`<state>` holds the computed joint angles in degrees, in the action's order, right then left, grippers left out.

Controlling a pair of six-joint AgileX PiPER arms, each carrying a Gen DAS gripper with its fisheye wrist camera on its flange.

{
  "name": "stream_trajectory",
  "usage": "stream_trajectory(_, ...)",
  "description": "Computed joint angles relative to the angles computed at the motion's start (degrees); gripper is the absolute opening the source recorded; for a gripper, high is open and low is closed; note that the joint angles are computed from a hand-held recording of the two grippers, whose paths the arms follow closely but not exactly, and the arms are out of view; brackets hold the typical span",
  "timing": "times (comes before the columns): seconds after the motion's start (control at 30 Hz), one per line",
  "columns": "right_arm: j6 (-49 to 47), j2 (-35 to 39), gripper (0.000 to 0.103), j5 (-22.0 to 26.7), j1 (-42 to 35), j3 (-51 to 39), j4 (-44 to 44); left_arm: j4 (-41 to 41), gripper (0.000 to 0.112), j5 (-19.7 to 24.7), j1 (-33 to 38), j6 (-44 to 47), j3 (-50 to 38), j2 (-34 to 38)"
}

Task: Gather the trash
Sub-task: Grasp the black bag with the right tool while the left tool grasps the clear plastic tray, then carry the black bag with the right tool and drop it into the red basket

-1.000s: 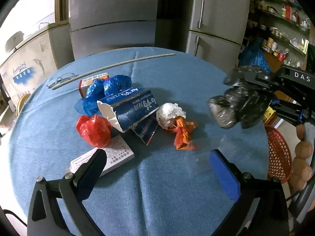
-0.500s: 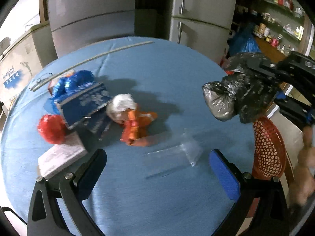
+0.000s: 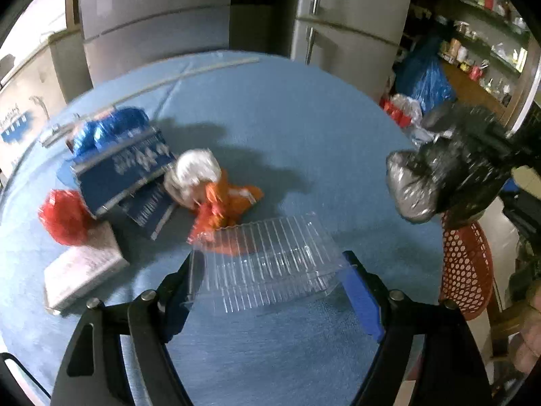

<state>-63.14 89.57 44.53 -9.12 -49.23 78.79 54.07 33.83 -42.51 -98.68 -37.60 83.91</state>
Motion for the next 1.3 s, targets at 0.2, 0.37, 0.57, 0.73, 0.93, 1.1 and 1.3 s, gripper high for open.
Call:
stream_trajectory(0.2,-0.4,-0.8,0.037,0.5,-3.8,1.2,-0.5,0.0,0.081,3.0,-1.8,1.5,-0.1,-4.4)
stream_trajectory(0.37,-0.6,-1.9,0.037,1.2,-8.8,1.6,-1.8,-0.8,0.081,5.8,-5.5,3.6,-3.2,-5.3)
stream_trajectory(0.57,-1.4,-2.9,0.037,1.2,-16.4,1.5,-4.8,-0.1,0.081,4.7,-6.8,5.9,-6.8,-2.9)
stream_trajectory(0.73,-2.6,-1.9,0.037,1.0,-23.1,0.4,-6.8,0.2,0.081,2.3,-6.3,8.6,-9.6,-1.1)
stream_trajectory(0.93,-3.4,0.2,0.037,-0.4,-28.0,-1.3,-8.7,-0.1,0.081,0.3,-6.6,12.8,-14.8,2.1)
stream_trajectory(1.1,-4.6,3.0,0.037,-1.7,-29.9,-2.0,-9.7,-1.4,0.081,-1.0,-7.2,15.9,-19.3,6.0)
stream_trajectory(1.3,-4.2,8.8,0.037,-4.7,-28.9,-3.7,-12.7,-3.5,0.081,-2.1,-8.1,20.6,-24.7,10.4)
